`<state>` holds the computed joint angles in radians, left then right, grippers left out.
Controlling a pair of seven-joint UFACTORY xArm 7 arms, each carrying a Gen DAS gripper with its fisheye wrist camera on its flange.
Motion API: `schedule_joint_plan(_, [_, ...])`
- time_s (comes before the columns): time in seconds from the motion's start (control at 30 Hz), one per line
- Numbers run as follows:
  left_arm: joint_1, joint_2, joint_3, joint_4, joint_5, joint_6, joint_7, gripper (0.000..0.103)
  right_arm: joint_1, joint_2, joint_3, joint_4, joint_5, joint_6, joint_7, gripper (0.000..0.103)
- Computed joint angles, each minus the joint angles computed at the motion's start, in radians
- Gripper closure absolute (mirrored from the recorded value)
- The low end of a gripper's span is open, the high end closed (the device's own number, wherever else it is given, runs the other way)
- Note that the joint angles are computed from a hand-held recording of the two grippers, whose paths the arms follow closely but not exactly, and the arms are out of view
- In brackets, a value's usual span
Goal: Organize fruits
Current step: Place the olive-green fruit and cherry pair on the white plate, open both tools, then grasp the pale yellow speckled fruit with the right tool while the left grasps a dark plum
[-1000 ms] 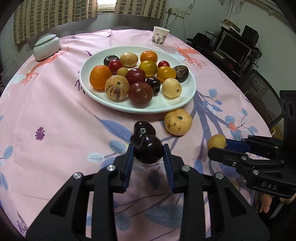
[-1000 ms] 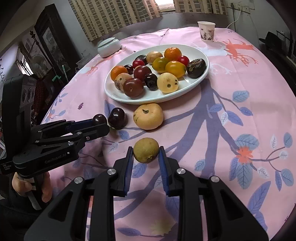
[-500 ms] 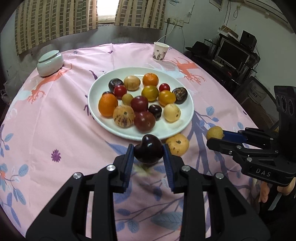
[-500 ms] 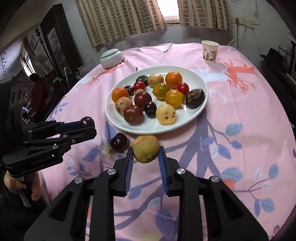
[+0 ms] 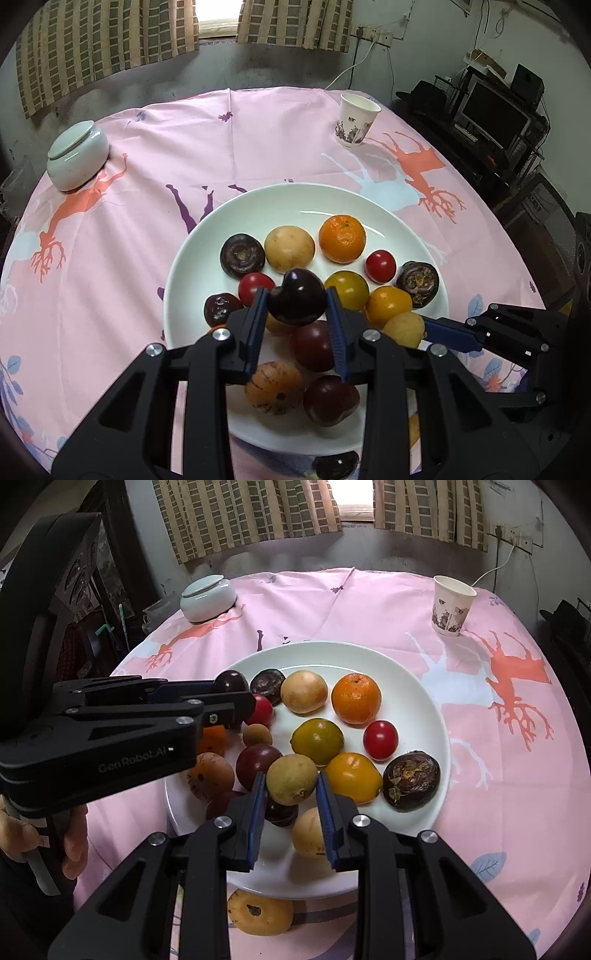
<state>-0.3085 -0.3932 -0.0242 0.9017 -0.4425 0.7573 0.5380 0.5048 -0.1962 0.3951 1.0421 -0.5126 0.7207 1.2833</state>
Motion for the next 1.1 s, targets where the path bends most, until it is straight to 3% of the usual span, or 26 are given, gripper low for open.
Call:
schedule_joint_plan(0.17, [0.005, 0.041, -0.008, 0.018, -0.001, -0.016, -0.013, 0.069, -0.01, 0.013, -0.004, 0.004, -0.027, -0.02, 0.007, 0.074])
schedule_joint_plan(0.2, [0.007, 0.043, -0.01, 0.02, 0.0, -0.022, -0.018, 0.059, -0.012, 0.017, -0.001, 0.008, -0.044, -0.015, 0.017, 0.069])
schedule_joint_plan(0.23, [0.006, 0.041, -0.007, 0.021, -0.009, -0.03, -0.018, 0.037, -0.015, 0.021, 0.005, 0.015, -0.067, 0.003, 0.034, 0.04])
schedule_joint_plan(0.27, [0.004, 0.03, -0.003, 0.013, -0.025, -0.048, -0.014, 0.033, -0.018, 0.018, 0.014, 0.016, -0.105, 0.018, 0.069, 0.025])
schedule_joint_plan(0.3, [0.002, 0.019, 0.001, 0.007, -0.034, -0.057, -0.012, 0.032, -0.024, 0.008, 0.023, 0.009, -0.154, 0.028, 0.117, 0.023])
schedule_joint_plan(0.5, [0.004, -0.096, 0.051, -0.034, -0.068, -0.001, 0.012, 0.03, -0.011, -0.088, 0.029, -0.044, -0.121, 0.035, 0.159, 0.02])
schedule_joint_plan(0.63, [0.021, -0.299, 0.082, -0.188, -0.03, 0.012, 0.054, 0.007, 0.013, -0.159, 0.093, -0.072, -0.063, 0.106, 0.147, 0.005])
schedule_joint_plan(0.83, [0.061, -0.52, 0.141, -0.38, 0.01, 0.093, 0.06, 0.007, 0.048, -0.192, 0.166, -0.15, 0.051, 0.078, 0.237, 0.003])
schedule_joint_plan(1.0, [0.075, -0.628, 0.12, -0.485, 0.045, 0.032, 0.046, 0.007, 0.043, -0.119, 0.205, -0.128, 0.007, 0.087, 0.303, 0.004])
schedule_joint_plan(1.1, [0.058, -0.636, 0.13, -0.507, 0.064, 0.021, 0.047, 0.007, 0.058, -0.076, 0.192, -0.101, -0.036, 0.097, 0.308, 0.011])
